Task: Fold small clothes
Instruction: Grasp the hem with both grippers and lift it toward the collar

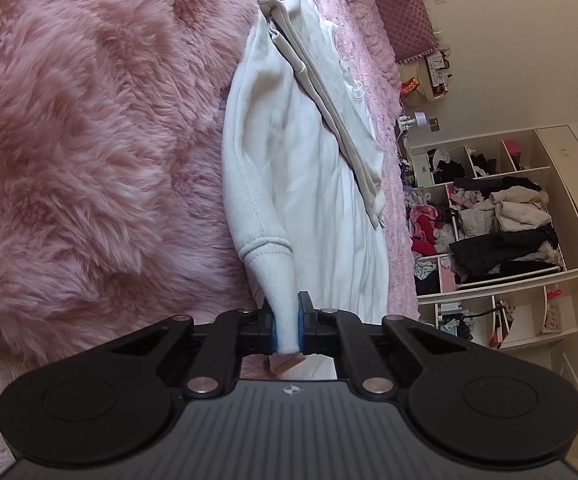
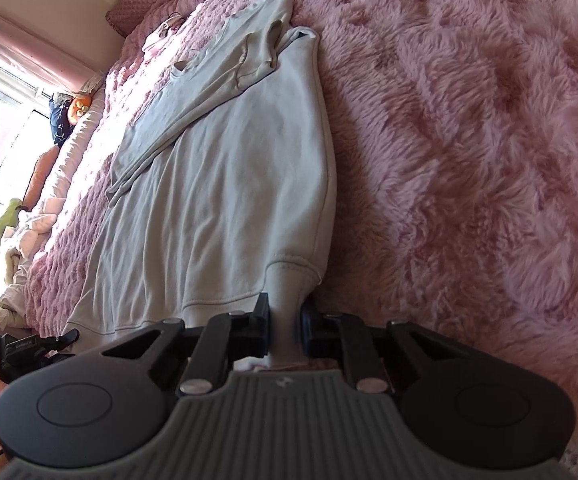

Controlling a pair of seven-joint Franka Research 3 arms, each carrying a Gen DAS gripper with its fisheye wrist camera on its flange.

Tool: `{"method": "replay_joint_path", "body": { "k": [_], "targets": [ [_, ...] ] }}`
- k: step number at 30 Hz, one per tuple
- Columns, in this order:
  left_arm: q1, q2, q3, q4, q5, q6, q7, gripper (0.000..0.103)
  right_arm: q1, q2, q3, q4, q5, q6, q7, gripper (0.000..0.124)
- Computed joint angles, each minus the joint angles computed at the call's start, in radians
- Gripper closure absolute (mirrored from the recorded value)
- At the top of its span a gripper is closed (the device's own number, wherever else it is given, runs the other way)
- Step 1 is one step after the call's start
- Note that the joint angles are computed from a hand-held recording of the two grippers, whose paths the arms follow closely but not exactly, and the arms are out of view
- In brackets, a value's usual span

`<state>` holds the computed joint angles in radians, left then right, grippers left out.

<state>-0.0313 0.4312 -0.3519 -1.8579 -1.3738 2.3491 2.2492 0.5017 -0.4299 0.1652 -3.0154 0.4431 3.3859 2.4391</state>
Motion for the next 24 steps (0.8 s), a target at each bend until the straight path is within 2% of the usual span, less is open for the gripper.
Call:
{"method": "replay_joint_path", "body": {
  "k": [2,4,8,9,14,18,20,24],
  "targets": [
    [0.008,-0.008,-0.008,0.000,-0.031,-0.010,0.020,0.096,0.034,-0.012,-0.041,-0.005,-0.008,0.018,0.011,0.116],
    [0.016,-0.019,-0.015,0.002,-0.084,-0.023,0.078,0.096,0.114,-0.028,-0.151,-0.016,-0.050,0.059,0.032,0.117],
    [-0.005,-0.009,-0.008,0.055,-0.131,-0.034,0.130,0.096,0.178,-0.033,-0.285,-0.008,-0.144,0.120,0.082,0.118],
    [-0.011,0.001,-0.005,0.074,-0.124,-0.035,0.124,0.096,0.178,-0.024,-0.310,0.010,-0.170,0.127,0.090,0.118],
    [-0.024,0.078,-0.019,0.201,-0.114,-0.013,0.121,0.097,0.099,0.029,-0.308,0.078,-0.230,0.173,0.104,0.119],
    [-0.019,0.172,-0.042,0.338,-0.087,0.003,0.097,0.097,0.073,0.085,-0.377,0.161,-0.329,0.166,0.117,0.120],
    [-0.020,0.230,-0.056,0.427,-0.048,0.007,0.068,0.097,0.073,0.125,-0.434,0.214,-0.392,0.167,0.146,0.120],
    [-0.053,0.366,-0.073,0.654,0.044,0.050,0.000,0.097,0.034,0.209,-0.482,0.312,-0.489,0.180,0.202,0.120]
  ]
}}
